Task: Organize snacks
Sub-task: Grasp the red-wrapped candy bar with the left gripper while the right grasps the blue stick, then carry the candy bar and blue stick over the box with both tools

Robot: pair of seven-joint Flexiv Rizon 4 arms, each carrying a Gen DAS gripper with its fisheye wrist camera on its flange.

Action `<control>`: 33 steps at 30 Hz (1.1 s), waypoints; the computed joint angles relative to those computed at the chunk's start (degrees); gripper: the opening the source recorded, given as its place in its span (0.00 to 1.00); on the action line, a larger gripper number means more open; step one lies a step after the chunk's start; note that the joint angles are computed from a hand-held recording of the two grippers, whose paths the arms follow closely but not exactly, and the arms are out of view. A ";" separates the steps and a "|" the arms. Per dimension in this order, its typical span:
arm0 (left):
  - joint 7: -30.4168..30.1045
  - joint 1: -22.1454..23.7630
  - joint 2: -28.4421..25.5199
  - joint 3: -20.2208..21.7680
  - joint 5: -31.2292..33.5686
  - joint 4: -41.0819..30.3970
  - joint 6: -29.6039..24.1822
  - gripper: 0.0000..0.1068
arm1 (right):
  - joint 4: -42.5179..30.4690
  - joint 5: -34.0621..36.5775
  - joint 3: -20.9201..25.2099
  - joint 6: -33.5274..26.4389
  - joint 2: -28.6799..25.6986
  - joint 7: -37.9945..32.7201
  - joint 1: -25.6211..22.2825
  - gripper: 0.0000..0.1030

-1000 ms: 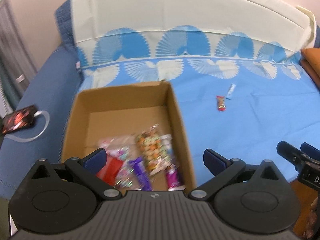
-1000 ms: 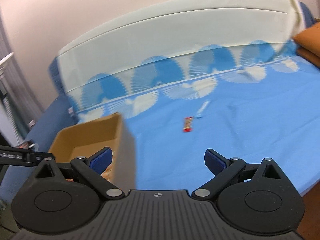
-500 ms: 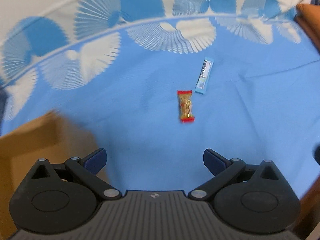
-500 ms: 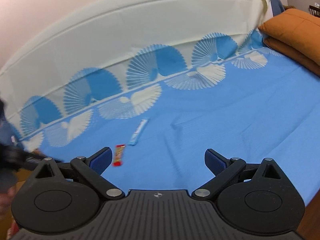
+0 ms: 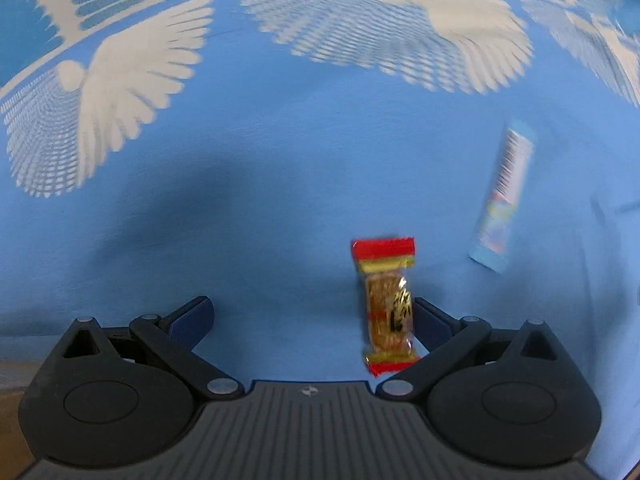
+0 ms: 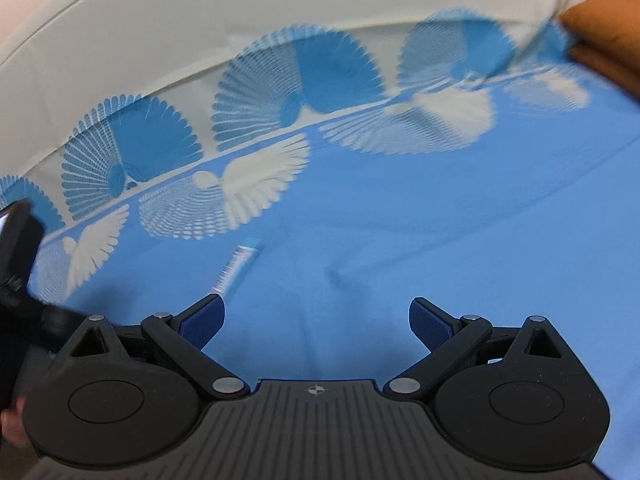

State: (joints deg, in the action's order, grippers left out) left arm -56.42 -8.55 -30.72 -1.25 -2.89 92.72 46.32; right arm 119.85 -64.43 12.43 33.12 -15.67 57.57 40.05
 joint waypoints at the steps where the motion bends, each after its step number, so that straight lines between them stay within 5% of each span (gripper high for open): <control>1: -0.20 0.31 -0.51 -0.04 -0.51 -0.85 -0.95 0.96 | -0.49 -1.49 -0.91 2.25 -1.03 0.30 -0.85 0.96; 4: 1.70 1.06 -1.09 -0.64 -1.18 -1.65 -1.58 0.96 | -3.81 -5.96 -3.84 8.18 -5.63 -1.46 -2.77 0.96; 9: 2.92 0.99 -0.54 -0.51 -1.07 0.48 2.21 0.96 | -9.61 -3.34 -6.38 8.97 -11.85 -8.98 -2.37 0.99; 11: 4.02 1.27 0.16 -0.93 -1.44 2.39 4.71 0.95 | -10.42 -3.98 -7.30 6.24 -12.61 -12.55 -0.93 0.92; 14: 8.02 2.88 3.20 -3.38 -5.43 6.22 5.58 0.63 | -9.86 -4.86 -7.35 2.52 -12.40 -19.96 0.85 0.52; 15: 10.48 3.61 4.11 -4.35 -7.04 7.52 6.31 0.34 | -8.72 -6.38 -7.30 3.39 -11.70 -19.65 0.74 0.32; 16: 12.65 4.01 4.69 -5.07 -8.41 8.33 6.18 0.19 | -8.32 -6.04 -6.91 2.80 -11.35 -20.06 0.86 0.19; 18: 15.35 4.07 5.96 -5.27 -9.97 9.52 4.39 0.18 | -7.86 -4.21 -6.01 2.04 -10.58 -20.41 0.87 0.04; 21: 17.64 3.72 8.30 -4.76 -11.39 12.88 7.06 0.18 | -7.17 -1.58 -4.88 1.35 -9.12 -18.66 1.13 0.04; 33: 34.25 6.11 26.59 -0.93 -25.58 27.06 0.18 0.18 | -9.38 0.76 0.72 -10.77 -3.58 -10.70 9.05 0.04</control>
